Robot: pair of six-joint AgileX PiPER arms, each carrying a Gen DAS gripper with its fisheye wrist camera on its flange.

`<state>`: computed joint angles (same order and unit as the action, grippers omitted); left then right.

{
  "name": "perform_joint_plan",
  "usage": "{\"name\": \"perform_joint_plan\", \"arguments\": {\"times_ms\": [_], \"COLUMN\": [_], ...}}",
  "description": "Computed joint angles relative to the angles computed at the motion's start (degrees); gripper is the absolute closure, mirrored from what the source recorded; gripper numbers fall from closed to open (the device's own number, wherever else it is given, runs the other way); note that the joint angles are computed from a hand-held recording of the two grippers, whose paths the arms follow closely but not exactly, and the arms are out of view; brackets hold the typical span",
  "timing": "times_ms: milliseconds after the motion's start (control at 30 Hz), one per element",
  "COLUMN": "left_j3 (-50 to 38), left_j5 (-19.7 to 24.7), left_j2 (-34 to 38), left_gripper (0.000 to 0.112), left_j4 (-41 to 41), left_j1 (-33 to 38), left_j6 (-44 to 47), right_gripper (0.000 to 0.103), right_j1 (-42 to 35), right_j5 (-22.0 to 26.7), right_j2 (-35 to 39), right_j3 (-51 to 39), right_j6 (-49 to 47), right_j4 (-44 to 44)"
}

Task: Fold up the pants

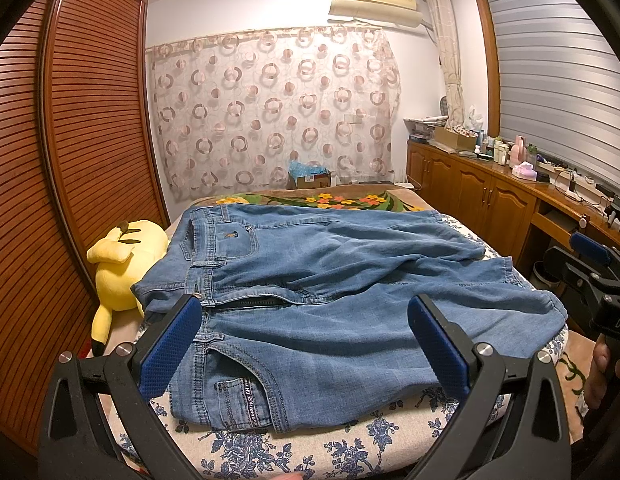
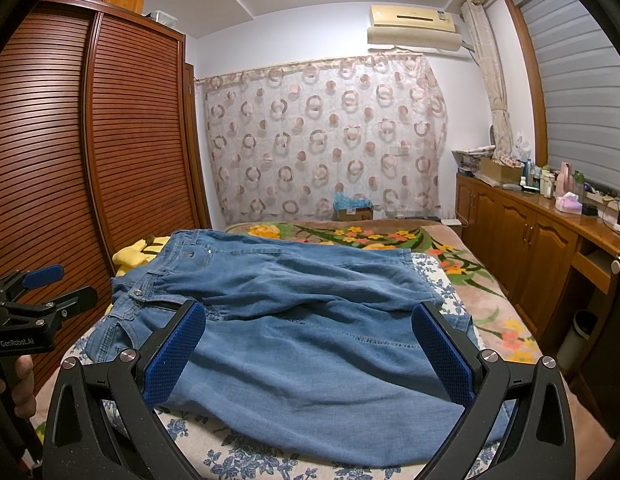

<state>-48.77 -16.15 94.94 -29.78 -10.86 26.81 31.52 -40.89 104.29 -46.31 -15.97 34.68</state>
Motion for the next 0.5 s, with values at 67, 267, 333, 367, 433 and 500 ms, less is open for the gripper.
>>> {"name": "perform_joint_plan", "arguments": {"times_ms": [67,267,333,367,433,500], "left_j3": [0.0,0.0,0.0,0.0,0.0,0.0], "left_j5": [0.0,0.0,0.0,-0.1,-0.1,0.0], "left_j2": [0.0,0.0,0.0,0.0,0.0,0.0], "left_gripper": [0.009,0.009,0.009,0.009,0.009,0.009], "left_j4": [0.0,-0.1,-0.1,0.1,0.1,0.1], "left_j1": [0.0,0.0,0.0,0.0,0.0,0.0], "left_j6": [0.0,0.1,0.1,-0.1,-0.1,-0.1], "right_gripper": [0.0,0.0,0.0,0.0,0.0,0.0], "right_j1": [0.0,0.0,0.0,0.0,0.0,0.0], "right_j5": [0.0,0.0,-0.1,0.0,-0.1,0.1], "right_j2": [0.0,0.0,0.0,0.0,-0.1,0.0], "right_j3": [0.0,0.1,0.0,0.1,0.1,0.0], "right_j6": [0.0,0.1,0.0,0.0,-0.2,-0.2], "right_j4": [0.0,-0.1,0.0,0.0,0.2,0.1]}}
